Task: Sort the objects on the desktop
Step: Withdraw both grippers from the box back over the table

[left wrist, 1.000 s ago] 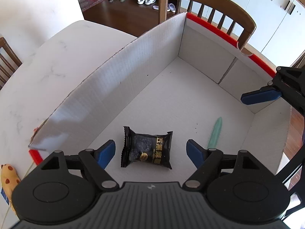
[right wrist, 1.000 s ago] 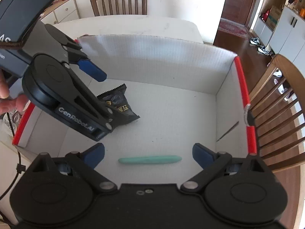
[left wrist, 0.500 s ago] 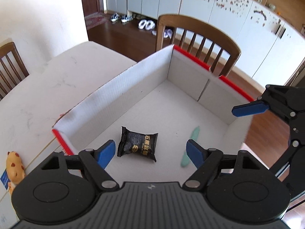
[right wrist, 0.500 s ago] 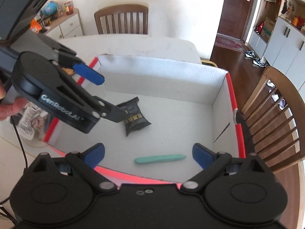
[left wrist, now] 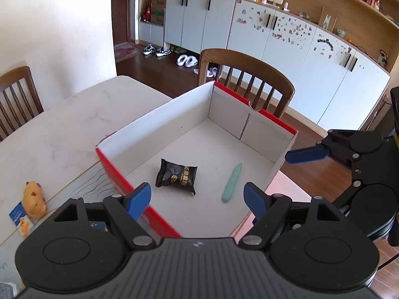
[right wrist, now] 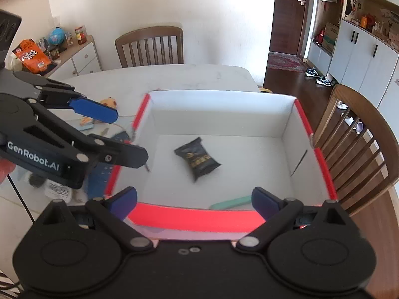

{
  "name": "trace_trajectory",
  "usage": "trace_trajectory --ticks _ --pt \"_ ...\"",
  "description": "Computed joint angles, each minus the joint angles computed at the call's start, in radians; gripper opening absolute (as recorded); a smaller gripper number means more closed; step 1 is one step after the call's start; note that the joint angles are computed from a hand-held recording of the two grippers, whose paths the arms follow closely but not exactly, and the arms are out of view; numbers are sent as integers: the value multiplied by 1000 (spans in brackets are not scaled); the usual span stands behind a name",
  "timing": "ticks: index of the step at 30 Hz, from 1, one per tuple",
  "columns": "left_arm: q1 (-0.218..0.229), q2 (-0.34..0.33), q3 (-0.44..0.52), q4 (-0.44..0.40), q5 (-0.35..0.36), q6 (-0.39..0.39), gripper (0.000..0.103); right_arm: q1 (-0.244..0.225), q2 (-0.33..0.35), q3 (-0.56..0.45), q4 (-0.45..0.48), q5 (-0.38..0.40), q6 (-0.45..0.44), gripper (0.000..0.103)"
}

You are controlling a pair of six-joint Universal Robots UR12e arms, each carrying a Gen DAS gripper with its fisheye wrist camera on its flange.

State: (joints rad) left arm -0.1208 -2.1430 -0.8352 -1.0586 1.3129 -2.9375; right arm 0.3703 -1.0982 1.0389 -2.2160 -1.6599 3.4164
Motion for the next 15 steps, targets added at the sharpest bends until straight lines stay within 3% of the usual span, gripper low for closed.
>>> trace_trajectory --ticks 15 --pt "63 155 -235 160 -32 11 83 74 43 -71 16 -64 70 99"
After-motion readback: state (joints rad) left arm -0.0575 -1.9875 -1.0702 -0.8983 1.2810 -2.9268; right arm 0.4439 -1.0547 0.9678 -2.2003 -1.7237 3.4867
